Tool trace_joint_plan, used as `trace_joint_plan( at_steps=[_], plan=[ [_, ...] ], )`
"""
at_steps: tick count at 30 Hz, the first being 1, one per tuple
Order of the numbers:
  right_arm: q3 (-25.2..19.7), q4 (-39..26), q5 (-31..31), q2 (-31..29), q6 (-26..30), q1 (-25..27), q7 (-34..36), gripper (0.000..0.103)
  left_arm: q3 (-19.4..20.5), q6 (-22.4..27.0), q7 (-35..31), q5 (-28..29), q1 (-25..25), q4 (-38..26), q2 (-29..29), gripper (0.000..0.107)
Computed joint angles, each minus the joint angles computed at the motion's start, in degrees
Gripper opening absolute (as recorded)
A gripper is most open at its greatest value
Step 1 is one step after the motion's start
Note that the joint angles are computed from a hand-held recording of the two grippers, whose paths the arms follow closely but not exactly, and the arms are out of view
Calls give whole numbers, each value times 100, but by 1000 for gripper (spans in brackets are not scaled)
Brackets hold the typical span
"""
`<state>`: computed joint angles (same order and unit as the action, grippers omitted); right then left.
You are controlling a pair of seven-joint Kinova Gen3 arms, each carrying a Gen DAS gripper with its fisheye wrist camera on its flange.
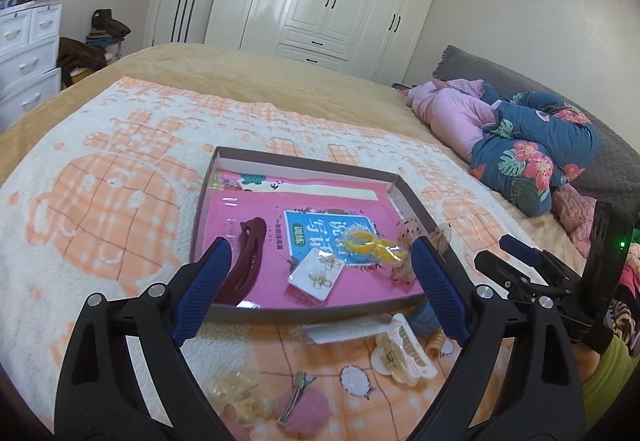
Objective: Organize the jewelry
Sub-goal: 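Withdraw both tools from the box back over the remaining items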
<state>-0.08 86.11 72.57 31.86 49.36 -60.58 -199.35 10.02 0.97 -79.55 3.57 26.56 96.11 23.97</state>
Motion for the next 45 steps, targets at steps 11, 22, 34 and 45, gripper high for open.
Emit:
trace_joint_plan(
  at_steps=[11, 22, 34, 45],
  plan=[
    [-96, 79, 203, -42, 16, -153, -127, 89, -565, -103, 192, 79, 377, 402, -274, 82],
    [-185, 39, 238, 2, -6, -275, 32, 89, -1431, -124, 291, 163, 1042, 690, -470, 82],
    [-160, -139, 99, 133, -211, -410, 458, 89, -2060, 9, 516, 46, 1495, 944, -566, 83],
    [-55, -331, -215, 279, -513, -512, 932, 89, -2240, 115, 819, -185, 1625, 1069, -585, 83]
  ],
)
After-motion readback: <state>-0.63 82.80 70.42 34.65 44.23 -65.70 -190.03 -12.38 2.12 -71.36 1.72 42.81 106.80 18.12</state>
